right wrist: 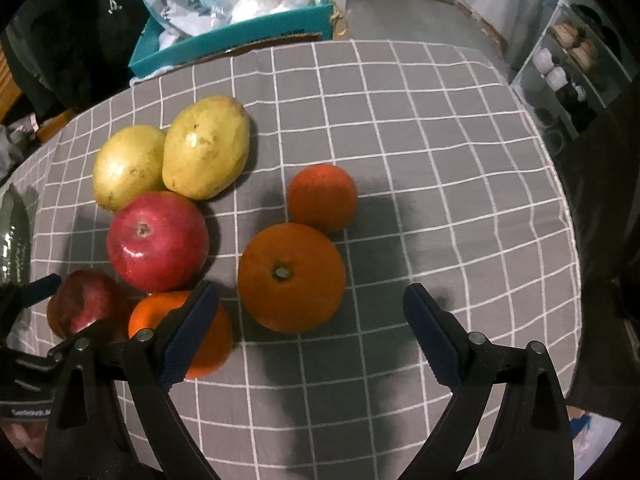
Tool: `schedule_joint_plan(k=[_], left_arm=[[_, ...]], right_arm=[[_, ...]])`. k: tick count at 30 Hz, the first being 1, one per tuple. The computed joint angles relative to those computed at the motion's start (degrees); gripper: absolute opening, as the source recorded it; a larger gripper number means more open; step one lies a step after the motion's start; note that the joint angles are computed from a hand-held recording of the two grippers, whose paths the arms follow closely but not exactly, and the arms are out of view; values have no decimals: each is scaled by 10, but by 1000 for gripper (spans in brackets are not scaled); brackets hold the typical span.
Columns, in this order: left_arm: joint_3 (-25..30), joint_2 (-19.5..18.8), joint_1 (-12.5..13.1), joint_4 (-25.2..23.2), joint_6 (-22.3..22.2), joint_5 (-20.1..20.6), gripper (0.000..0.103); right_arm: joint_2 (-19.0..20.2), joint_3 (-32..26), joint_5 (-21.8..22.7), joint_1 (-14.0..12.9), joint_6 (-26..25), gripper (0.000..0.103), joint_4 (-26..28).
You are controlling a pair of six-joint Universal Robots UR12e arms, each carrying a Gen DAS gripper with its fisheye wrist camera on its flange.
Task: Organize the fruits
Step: 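Reach the left tool to the large red apple while the right tool reaches the big orange, then close the left tool on the red apple while the right tool grasps the big orange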
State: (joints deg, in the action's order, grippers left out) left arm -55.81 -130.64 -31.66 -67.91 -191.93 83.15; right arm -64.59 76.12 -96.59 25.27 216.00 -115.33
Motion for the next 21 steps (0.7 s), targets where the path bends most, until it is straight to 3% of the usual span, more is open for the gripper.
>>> schedule_joint_plan(k=[8, 10, 12, 21], left_arm=[[18, -13, -5, -19, 30, 7, 99], [16, -13, -3, -14, 32, -8, 89], [15, -14, 4, -12, 28, -49, 78], [6, -8, 1, 14, 24, -32, 78]], right_arm=[[9, -1, 31, -6, 6, 77, 12], [7, 3, 37, -8, 7, 73, 4], [6, 6, 42, -8, 4, 64, -6], [13, -8, 9, 1, -5, 63, 4]])
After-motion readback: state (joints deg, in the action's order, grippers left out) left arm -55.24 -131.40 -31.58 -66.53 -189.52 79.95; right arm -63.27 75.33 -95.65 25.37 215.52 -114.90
